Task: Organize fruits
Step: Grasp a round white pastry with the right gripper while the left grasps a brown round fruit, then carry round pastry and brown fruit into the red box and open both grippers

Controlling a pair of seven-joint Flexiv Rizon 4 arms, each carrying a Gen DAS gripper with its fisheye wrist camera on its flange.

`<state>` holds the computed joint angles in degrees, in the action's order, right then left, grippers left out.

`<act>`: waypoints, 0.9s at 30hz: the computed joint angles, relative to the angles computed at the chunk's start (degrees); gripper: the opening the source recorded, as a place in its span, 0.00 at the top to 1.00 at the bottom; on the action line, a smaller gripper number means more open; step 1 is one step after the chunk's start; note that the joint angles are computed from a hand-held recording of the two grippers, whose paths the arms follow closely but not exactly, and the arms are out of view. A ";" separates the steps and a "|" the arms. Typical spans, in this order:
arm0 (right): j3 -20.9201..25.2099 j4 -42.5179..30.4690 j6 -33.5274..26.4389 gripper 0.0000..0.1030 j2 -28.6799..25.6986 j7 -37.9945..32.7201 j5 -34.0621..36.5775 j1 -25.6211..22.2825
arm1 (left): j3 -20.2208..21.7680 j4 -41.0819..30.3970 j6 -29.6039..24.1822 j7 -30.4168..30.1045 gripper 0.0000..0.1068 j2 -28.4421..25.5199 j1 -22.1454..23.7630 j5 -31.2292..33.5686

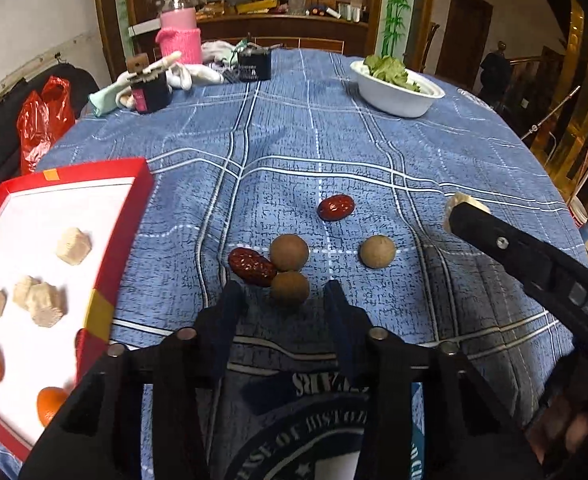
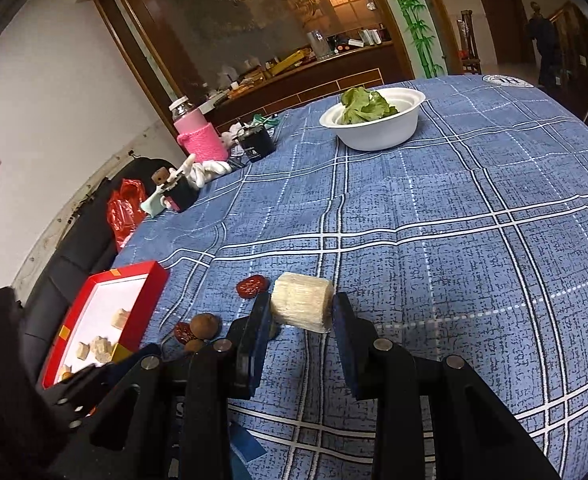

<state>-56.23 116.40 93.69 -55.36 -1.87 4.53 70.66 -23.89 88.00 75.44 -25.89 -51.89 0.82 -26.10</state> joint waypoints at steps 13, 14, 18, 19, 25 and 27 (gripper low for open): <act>0.43 -0.59 1.91 0.69 -0.52 -1.47 1.71 -0.26 | -0.91 0.17 0.24 -1.60 0.82 -0.12 1.18 0.20; 0.43 -0.59 1.92 0.69 -0.55 -1.50 1.82 -0.26 | -2.05 1.13 0.52 -0.89 0.82 0.36 2.32 -0.33; 0.41 -0.74 1.90 0.69 -0.61 -1.76 1.86 -0.25 | -6.14 5.19 2.54 1.71 0.82 1.95 6.54 -2.45; 0.34 -0.78 2.01 0.69 -0.67 -1.92 1.81 -0.21 | -7.60 6.41 3.52 2.72 0.82 2.19 7.85 -2.90; -0.88 -2.02 -0.79 0.69 -1.33 -4.15 -0.74 0.70 | -13.41 10.76 8.06 5.45 0.82 1.89 13.10 -1.86; -1.04 -2.17 -1.12 0.69 -1.26 -4.33 -1.49 0.86 | -13.98 10.92 8.33 4.99 0.82 1.65 13.80 -1.14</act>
<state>-57.27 114.23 92.57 -56.62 -6.21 3.04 71.51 -37.87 98.93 83.77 -20.91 -50.23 14.62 -27.23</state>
